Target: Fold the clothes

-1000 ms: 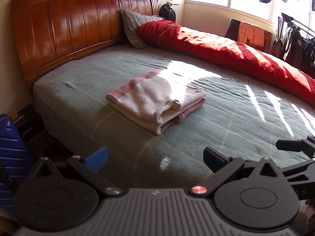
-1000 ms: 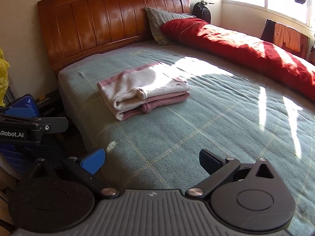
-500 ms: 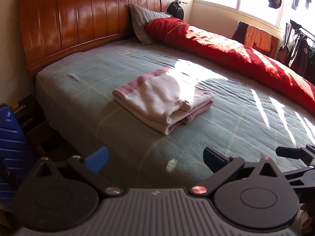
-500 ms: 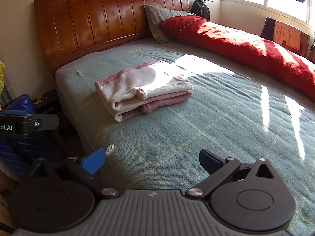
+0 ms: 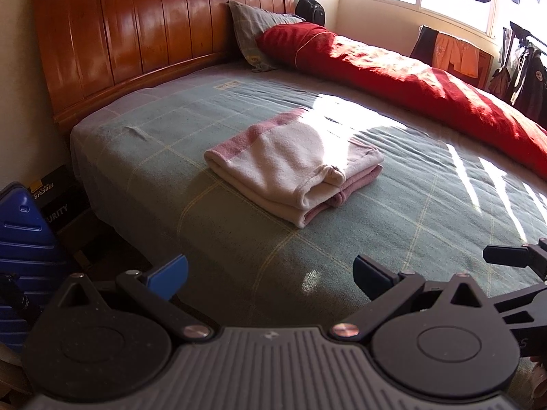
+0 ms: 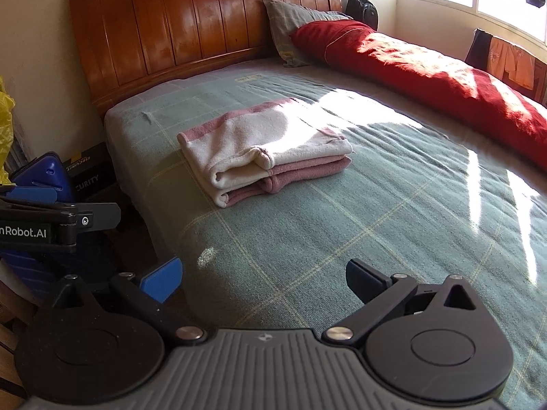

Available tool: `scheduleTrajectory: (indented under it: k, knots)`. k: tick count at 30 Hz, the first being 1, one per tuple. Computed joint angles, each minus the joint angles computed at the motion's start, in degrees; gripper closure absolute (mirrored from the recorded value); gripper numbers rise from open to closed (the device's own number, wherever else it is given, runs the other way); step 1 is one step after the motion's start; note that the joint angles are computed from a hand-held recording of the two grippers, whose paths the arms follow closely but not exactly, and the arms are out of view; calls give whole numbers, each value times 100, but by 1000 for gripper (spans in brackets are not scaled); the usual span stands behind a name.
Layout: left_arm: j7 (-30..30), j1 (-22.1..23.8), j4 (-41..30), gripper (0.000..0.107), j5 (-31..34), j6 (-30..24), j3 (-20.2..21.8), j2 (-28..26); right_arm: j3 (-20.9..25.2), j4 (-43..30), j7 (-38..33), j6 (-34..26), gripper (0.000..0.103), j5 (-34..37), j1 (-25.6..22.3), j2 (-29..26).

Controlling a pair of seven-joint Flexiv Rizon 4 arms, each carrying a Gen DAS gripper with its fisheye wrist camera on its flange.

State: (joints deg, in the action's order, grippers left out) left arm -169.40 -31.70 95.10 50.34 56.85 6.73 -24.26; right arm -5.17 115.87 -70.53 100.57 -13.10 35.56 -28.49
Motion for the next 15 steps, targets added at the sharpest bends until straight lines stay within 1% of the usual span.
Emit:
scheduleTrajectory:
  k: [4,15]
  knots:
    - [64,11,-13,5,-44,-54,-10,-6,-151,12,35,2,0,41,138,7]
    - [110,71,33,5,-205,64,-10,-43,-203,10,64,26,0,92,172,-2]
